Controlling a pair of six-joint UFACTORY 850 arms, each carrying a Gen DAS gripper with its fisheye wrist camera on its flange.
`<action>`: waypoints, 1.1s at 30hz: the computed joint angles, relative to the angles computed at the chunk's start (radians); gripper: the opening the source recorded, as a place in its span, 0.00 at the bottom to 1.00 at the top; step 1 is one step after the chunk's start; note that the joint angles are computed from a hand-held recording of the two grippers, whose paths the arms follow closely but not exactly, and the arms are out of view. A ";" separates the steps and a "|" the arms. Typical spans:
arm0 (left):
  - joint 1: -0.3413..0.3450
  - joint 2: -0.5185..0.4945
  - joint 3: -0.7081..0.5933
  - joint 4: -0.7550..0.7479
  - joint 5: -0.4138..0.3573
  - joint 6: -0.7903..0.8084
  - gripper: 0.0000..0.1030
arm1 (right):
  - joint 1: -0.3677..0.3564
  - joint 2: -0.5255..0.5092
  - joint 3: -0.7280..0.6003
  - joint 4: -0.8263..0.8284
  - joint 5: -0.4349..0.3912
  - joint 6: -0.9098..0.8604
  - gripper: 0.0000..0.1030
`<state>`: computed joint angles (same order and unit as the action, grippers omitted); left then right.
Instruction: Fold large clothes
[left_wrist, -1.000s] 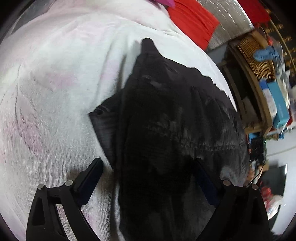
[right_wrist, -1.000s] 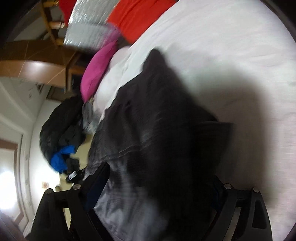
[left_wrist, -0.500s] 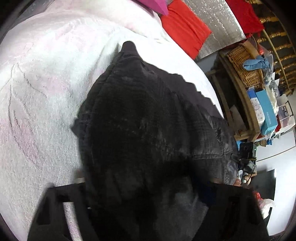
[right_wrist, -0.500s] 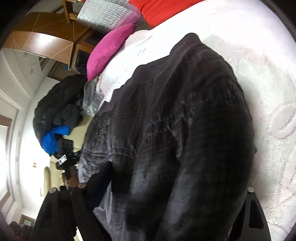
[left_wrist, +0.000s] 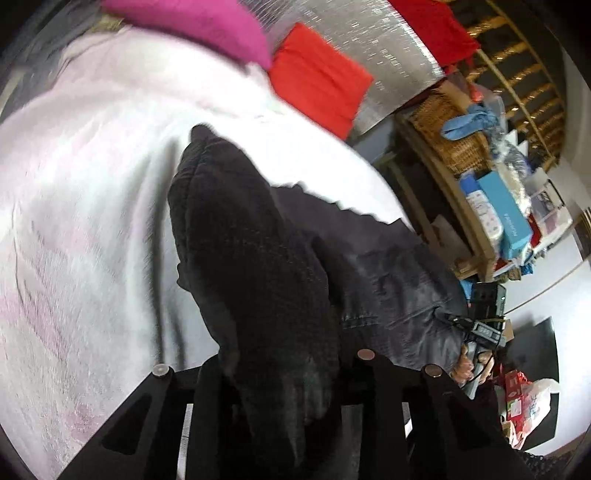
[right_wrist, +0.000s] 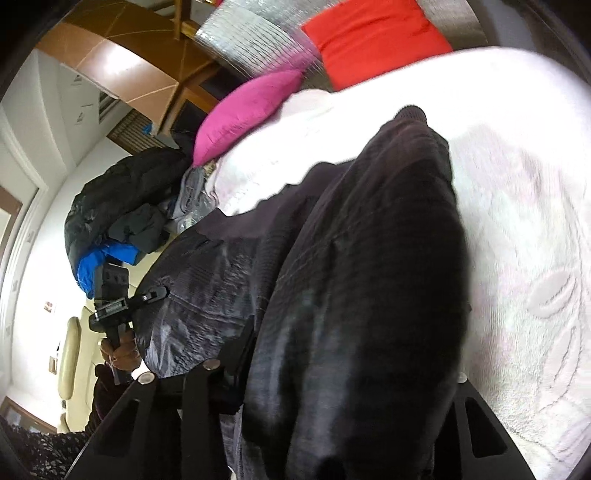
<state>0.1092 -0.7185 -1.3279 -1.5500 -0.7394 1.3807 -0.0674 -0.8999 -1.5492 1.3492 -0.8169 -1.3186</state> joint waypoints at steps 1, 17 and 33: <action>-0.003 0.013 0.008 -0.024 -0.005 0.025 0.26 | 0.000 0.010 0.009 0.010 0.003 -0.016 0.44; -0.007 0.040 0.055 -0.138 0.034 0.143 0.25 | -0.015 0.080 0.101 0.119 0.068 -0.119 0.39; -0.032 0.169 0.120 -0.366 0.023 0.411 0.21 | 0.025 0.190 0.194 0.299 0.087 -0.263 0.34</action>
